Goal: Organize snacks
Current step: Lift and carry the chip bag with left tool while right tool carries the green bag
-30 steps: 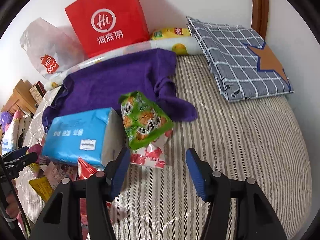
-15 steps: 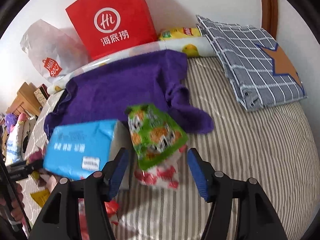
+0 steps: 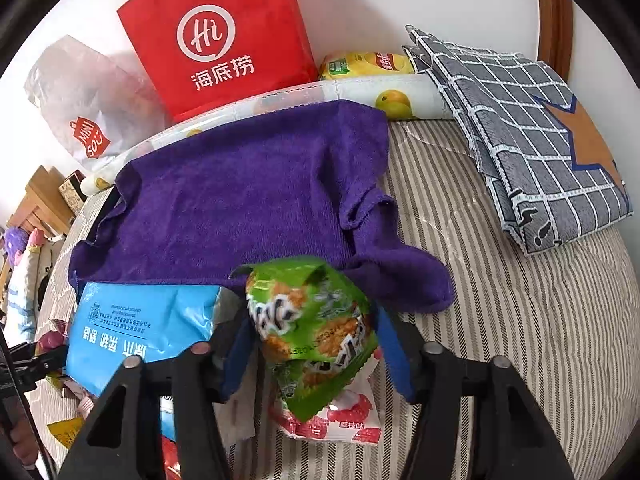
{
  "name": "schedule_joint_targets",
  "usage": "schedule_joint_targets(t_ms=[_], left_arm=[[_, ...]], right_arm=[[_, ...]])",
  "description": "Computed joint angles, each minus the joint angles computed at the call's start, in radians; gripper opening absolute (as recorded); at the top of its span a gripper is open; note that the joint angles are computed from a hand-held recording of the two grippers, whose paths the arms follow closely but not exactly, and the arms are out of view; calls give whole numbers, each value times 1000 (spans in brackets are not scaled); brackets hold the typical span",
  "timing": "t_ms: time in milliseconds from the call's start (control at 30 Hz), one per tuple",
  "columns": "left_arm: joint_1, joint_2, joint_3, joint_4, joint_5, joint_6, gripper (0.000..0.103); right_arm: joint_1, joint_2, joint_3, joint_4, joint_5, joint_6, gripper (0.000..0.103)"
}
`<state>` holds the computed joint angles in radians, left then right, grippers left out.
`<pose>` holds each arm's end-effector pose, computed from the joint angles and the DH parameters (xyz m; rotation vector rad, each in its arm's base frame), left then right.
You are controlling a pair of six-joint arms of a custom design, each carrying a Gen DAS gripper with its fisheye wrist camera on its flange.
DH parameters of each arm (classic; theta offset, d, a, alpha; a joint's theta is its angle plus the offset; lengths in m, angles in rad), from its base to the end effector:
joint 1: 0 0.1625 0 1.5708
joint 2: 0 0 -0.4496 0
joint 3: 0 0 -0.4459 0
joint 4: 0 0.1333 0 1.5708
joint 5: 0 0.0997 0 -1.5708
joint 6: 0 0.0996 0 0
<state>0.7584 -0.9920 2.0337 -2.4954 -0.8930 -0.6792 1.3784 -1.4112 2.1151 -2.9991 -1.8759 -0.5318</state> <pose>-0.2726 -0.5279 0.0652 0.2199 2.5138 -0.4948 -0.0035 -0.5586 0.3127 0.2795 -2.4961 0.7519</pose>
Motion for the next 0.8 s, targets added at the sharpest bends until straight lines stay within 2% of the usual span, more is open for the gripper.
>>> schedule_joint_targets(t_ms=[67, 300, 500, 800], left_arm=[[-2, -8, 7, -4, -4, -2, 72], [-30, -47, 47, -33, -5, 3, 69], [-60, -96, 98, -64, -17, -10, 69], [-137, -141, 147, -78, 0, -31, 69]], right_arm=[[2, -11, 5, 4, 1, -6, 47], [20, -81, 60, -40, -19, -22, 46], [36, -179, 133, -37, -31, -24, 47], [71, -291, 234, -32, -29, -35, 47]])
